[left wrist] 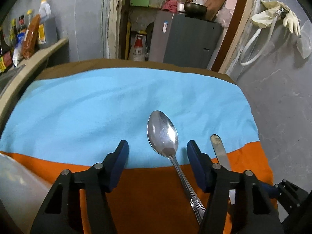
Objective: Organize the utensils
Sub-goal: 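Lower the left tool to the last steel spoon while the right tool reaches the table knife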
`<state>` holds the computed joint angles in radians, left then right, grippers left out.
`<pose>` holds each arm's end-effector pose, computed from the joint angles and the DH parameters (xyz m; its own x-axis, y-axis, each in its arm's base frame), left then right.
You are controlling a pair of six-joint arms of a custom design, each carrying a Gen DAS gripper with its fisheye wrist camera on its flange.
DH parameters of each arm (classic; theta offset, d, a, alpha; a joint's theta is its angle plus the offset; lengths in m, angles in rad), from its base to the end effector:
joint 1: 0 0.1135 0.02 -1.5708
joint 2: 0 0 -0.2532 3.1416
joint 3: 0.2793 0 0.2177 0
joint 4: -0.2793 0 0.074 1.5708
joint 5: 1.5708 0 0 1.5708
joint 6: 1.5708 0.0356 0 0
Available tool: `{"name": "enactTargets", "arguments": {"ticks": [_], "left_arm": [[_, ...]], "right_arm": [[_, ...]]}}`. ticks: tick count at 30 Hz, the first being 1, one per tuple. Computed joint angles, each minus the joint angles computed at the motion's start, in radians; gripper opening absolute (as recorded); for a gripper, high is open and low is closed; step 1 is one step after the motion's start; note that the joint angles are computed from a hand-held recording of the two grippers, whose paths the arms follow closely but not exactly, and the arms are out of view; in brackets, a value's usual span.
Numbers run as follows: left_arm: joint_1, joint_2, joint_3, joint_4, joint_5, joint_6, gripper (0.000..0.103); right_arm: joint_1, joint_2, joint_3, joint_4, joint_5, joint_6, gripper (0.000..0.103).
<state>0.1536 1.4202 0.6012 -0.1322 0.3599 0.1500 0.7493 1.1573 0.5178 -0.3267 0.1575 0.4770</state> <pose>0.2303 0.0230 0.1646 -0.7867 0.0197 -0.6170 0.1785 0.9641 -0.1967 0.1386 0.1213 0.1788 -0.8140 -0.1379 -0.5642 -0.2630 0.9536 0.1463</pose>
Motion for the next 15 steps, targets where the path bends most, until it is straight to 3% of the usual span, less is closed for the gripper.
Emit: {"name": "enactTargets", "arguments": {"ticks": [9,12,14,15], "left_arm": [[0.034,0.081,0.077,-0.031,0.077,0.007,0.045],[0.009,0.093,0.101,-0.045,0.046,0.008,0.045],[-0.023,0.099,0.111,-0.045,0.006,0.002,0.045],[-0.042,0.101,0.113,-0.041,-0.018,-0.003,0.045]], "right_arm": [[0.048,0.152,0.110,-0.052,0.103,-0.026,0.048],[0.036,0.161,0.116,-0.053,0.114,-0.029,0.036],[0.022,0.151,0.108,-0.054,0.131,-0.027,0.018],[0.005,0.133,0.093,-0.051,0.125,-0.032,0.015]]}}
